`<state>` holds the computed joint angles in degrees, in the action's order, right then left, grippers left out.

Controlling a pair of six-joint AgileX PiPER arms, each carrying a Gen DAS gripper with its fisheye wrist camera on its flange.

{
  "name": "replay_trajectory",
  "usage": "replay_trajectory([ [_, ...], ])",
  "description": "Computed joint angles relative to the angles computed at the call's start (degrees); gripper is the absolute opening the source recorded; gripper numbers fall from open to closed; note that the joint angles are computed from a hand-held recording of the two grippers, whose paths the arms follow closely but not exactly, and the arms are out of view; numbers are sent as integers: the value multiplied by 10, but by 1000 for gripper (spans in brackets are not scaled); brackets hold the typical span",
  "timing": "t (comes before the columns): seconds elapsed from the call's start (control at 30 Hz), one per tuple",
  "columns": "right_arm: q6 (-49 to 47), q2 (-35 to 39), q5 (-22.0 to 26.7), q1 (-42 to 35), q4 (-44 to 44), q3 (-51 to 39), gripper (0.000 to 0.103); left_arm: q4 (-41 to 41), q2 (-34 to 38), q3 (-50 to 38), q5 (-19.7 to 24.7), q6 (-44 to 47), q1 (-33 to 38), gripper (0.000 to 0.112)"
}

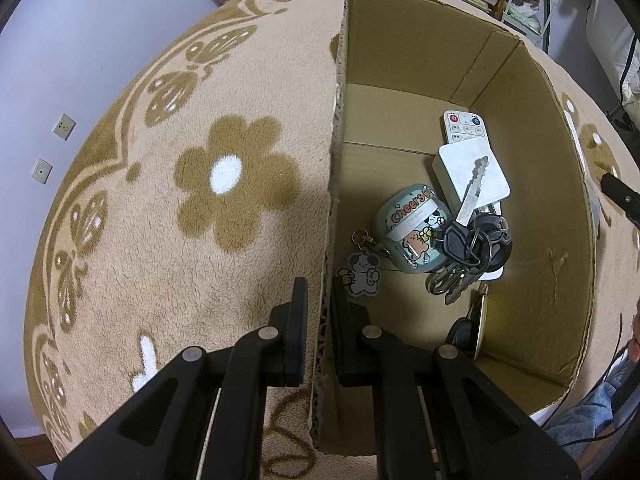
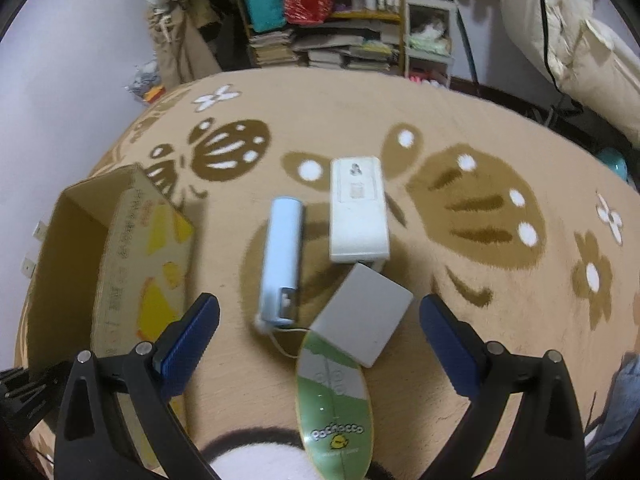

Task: Organize rigid objects
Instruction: 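Move the right tool back to the pile toward the white charger plug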

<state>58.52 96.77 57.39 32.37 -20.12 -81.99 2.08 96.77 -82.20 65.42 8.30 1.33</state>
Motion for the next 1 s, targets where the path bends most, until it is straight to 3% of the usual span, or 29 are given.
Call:
replay_trajectory([
  [0.47, 12, 27, -43, -50, 27, 41, 103, -3, 3, -3, 2, 3, 1, 9],
  [0.8, 36, 47, -40, -60, 22, 53, 103, -2, 2, -2, 2, 2, 0, 9],
  [0.97, 26, 47, -44, -64, 35, 61, 90, -2, 2, -2, 2, 2, 0, 10],
  [1.0, 23, 46, -46, -63, 37, 62, 79, -2, 2, -2, 2, 2, -1, 10],
])
